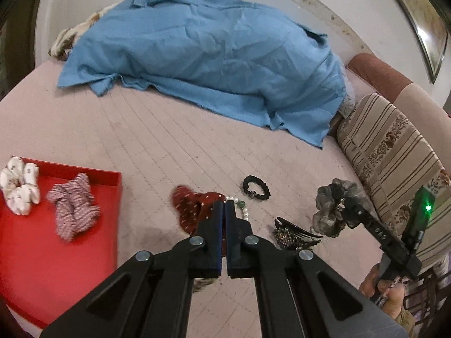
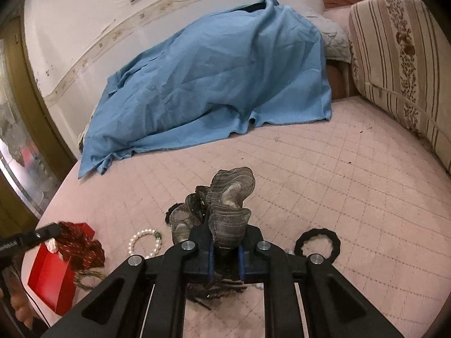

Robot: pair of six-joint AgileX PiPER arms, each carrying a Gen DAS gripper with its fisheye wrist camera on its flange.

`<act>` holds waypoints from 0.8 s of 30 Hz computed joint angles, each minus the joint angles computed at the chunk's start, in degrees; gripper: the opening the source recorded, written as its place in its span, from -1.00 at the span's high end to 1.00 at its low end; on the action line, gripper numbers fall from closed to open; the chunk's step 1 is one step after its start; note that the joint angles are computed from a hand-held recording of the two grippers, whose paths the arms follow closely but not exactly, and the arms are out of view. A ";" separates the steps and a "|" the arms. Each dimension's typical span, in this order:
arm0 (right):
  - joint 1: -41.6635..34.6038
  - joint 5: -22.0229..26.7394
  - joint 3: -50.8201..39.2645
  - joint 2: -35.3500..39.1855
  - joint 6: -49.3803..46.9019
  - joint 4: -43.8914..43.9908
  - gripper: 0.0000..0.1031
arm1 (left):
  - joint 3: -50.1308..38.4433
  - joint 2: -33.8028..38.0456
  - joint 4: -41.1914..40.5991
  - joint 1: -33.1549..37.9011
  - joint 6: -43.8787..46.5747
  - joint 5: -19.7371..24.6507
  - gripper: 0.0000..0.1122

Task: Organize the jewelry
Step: 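Carry both scrunchies over the red tray and open both grippers to drop them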

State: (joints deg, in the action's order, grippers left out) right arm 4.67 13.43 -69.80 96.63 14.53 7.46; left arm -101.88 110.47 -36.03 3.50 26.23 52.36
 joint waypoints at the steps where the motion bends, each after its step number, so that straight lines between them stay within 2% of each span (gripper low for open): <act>1: 0.59 0.00 0.20 -0.19 2.29 -2.58 0.75 | 0.76 -0.92 -0.71 0.80 0.82 0.43 0.98; 4: 3.01 0.19 1.08 -0.83 12.69 -14.05 0.75 | 3.24 -3.54 -3.11 2.85 3.78 1.12 0.98; 6: 4.27 0.31 1.73 -1.19 16.95 -18.49 0.75 | 6.02 -6.34 -2.35 2.84 6.74 -0.36 0.98; 9: 5.69 -0.09 3.45 -2.01 20.01 -20.43 0.75 | 8.18 -9.49 -9.96 4.73 13.78 6.91 0.98; 10: 6.06 -0.20 3.94 -2.31 21.07 -21.29 0.75 | 9.05 -10.62 -9.79 4.42 15.12 7.04 0.98; 12: 6.99 -0.22 4.84 -2.93 24.88 -24.65 0.75 | 10.85 -11.89 -2.56 0.83 13.07 1.62 0.98; 13: 7.37 -0.12 5.10 -3.13 26.55 -26.08 0.75 | 10.69 -11.52 -0.10 -0.27 10.77 0.66 0.98; 14: 7.70 -0.18 5.65 -3.49 28.10 -27.19 0.75 | 9.83 -10.71 0.08 -0.31 9.44 1.80 0.99; 16: 8.03 -0.43 6.66 -4.22 29.07 -27.43 0.75 | 10.75 -11.78 -5.99 1.49 12.86 4.10 0.98; 21: 9.08 -0.64 8.77 -5.60 33.22 -31.28 0.75 | 12.50 -15.57 -6.87 1.30 15.35 1.62 0.98; 24: 8.96 -1.17 9.21 -5.91 31.78 -29.32 0.75 | 12.18 -16.01 -6.74 2.68 15.39 1.57 0.98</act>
State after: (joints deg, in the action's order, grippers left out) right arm 13.63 12.27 -60.59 90.72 46.31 -21.86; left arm -89.70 94.46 -42.77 6.18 41.62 53.92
